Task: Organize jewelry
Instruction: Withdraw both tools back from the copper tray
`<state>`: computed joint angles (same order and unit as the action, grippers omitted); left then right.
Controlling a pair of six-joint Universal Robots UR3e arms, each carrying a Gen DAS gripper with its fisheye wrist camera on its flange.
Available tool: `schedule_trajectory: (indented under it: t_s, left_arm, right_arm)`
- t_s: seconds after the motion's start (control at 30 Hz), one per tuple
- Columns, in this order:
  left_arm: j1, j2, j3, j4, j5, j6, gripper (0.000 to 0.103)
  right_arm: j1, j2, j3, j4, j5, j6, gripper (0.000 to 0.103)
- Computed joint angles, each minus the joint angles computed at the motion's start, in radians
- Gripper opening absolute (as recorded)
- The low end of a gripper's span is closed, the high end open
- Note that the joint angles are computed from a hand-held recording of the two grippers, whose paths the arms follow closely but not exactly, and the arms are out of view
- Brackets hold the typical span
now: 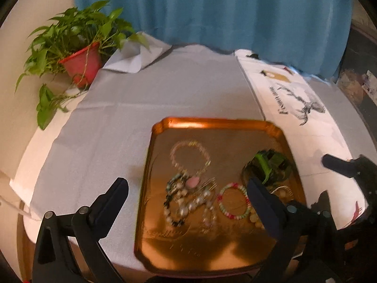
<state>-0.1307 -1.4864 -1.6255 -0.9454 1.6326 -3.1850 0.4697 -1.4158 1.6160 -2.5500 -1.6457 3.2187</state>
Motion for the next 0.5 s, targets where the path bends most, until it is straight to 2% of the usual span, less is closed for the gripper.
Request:
schedule_trajectory:
  t_s: [0.07,0.23,0.33,0.5]
  left_arm:
    - [-0.007,0.019,-0.013,-0.022,0.022,-0.006,0.1]
    - [-0.029,0.131,-0.094,-0.045,0.057,-0.038,0.101]
    - [-0.06,0.2,-0.145,-0.042,0.089,-0.068,0.102]
    - [-0.092,0.29,-0.209,-0.053,0.111,-0.11,0.102]
  right_arm:
    - [0.01,-0.02,0.031,-0.007,-0.013,-0.005,0.088]
    - [0.039,-0.083,0.095,0.007,-0.062,0.082,0.089]
    - [0.077,-0.124,0.149,-0.016,-0.1,0.13,0.096]
    - [0.154,-0.165,0.193,-0.007,-0.177,0.189,0.101]
